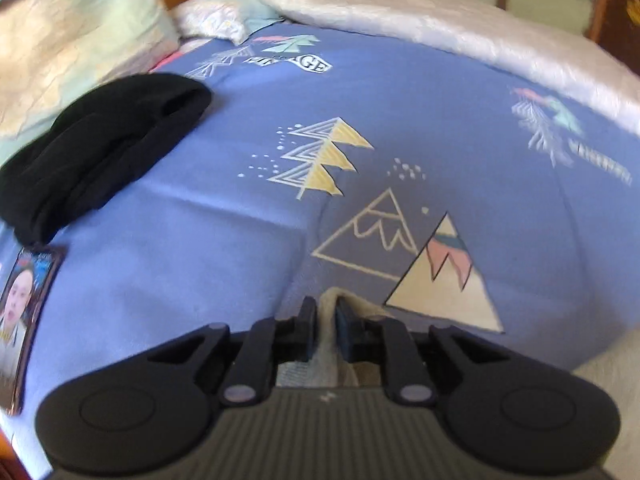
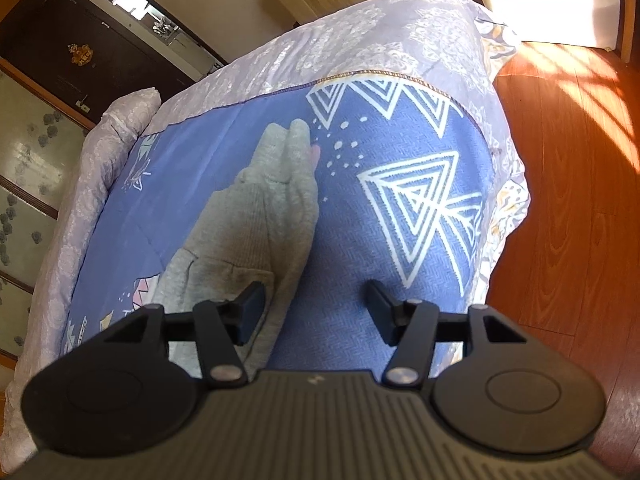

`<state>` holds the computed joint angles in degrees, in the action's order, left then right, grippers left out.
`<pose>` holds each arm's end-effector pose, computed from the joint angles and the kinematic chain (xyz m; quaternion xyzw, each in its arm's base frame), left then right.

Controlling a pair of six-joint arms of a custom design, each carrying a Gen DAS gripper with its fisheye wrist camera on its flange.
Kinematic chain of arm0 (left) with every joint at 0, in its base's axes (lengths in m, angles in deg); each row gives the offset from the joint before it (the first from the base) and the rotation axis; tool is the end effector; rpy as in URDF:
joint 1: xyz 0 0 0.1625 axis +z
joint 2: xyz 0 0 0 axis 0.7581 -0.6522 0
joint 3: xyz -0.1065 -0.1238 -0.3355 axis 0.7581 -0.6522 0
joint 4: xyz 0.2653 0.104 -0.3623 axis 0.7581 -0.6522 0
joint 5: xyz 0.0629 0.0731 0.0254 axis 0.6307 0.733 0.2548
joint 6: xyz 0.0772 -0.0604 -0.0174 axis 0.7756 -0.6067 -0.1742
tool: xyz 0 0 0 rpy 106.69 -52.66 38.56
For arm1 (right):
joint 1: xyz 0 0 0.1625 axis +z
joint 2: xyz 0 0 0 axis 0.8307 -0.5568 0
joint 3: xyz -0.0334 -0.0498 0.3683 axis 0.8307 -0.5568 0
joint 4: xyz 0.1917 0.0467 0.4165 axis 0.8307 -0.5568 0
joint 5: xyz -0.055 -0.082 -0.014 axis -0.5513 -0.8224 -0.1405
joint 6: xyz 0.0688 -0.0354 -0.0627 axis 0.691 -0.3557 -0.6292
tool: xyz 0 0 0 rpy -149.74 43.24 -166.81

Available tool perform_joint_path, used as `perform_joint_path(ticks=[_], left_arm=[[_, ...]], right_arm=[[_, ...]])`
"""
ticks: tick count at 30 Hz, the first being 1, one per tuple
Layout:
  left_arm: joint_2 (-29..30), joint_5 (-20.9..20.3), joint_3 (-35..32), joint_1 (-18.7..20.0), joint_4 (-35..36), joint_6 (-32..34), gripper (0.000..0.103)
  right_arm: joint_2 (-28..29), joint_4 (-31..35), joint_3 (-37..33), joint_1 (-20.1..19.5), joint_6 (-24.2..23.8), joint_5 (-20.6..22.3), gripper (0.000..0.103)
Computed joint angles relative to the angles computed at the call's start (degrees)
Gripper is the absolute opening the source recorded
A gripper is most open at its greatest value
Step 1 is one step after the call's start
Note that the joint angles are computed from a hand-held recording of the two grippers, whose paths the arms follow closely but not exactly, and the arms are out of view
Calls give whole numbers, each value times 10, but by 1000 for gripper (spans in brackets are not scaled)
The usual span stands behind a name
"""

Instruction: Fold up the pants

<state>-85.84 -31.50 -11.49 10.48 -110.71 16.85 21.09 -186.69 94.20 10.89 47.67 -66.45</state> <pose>-0.2290 -0.8424 0.0855 -0.0945 0.8163 -0.3805 0.4241 -0.1978 -0.7389 0.4843 -0.3022 -0.7903 0.5018 0.1797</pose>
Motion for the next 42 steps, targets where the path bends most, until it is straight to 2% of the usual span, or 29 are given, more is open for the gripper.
perform_joint_path(ticks=[1, 3, 4, 6, 7, 8, 10, 14, 16, 20, 23, 25, 27, 28, 30, 33, 35, 37, 39, 40, 42], left_arm=[[2, 6, 2, -1, -6, 0, 22], [-6, 10, 6, -2, 12, -37, 44], [-20, 13, 26, -6, 8, -53, 47], [-38, 17, 57, -10, -52, -35, 49], [-54, 30, 84, -16, -69, -48, 50], [-61, 29, 87, -17, -80, -39, 50], [-92, 35, 142, -29, -137, -34, 50], [-115, 6, 202, -52, -266, 73, 50], [-119, -20, 222, -64, -295, 118, 50], [-117, -93, 237, -73, -252, 108, 51], [-98, -114, 220, -73, -195, 78, 51], [-88, -132, 207, -70, -157, 56, 51], [-76, -134, 191, -71, -126, 46, 51], [-71, -131, 187, -72, -118, 46, 51], [-67, -130, 180, -74, -109, 45, 51], [-65, -125, 175, -79, -103, 47, 56], [-61, -123, 169, -80, -93, 48, 57], [-56, -126, 162, -80, -79, 45, 57], [-50, -130, 154, -80, -61, 37, 57], [-48, -132, 151, -79, -50, 30, 57], [-44, -133, 147, -78, -36, 21, 58]], right_arm=[[-2, 2, 1, -1, -1, 4, 62], [-12, 3, 12, -7, 7, 21, 62], [-19, 0, 20, -12, 13, 35, 62], [-32, -17, 37, -18, 28, 54, 62], [-36, -28, 42, -22, 31, 60, 62], [-40, -39, 46, -23, 31, 65, 62], [-47, -61, 52, -26, 21, 78, 62], [-47, -65, 43, -26, -9, 86, 62], [-38, -59, 30, -29, -7, 88, 62], [-22, -61, 11, -33, 19, 93, 61], [-7, -78, -5, -24, -36, 99, 61], [8, -37, -33, -22, -58, 113, 60], [35, 17, -79, -14, -73, 85, 59], [42, 27, -90, -15, -78, 87, 56], [43, 53, -98, -18, -93, 115, 10], [27, -12, -75, -10, -142, 115, 7], [27, -55, -82, -12, -147, 114, 2], [48, -97, -115, -11, -163, 63, 2], [66, -63, -158, -20, -133, 36, 2], [64, -30, -167, -28, -102, 44, 2], [41, 2, -142, -48, -49, 125, 8]])
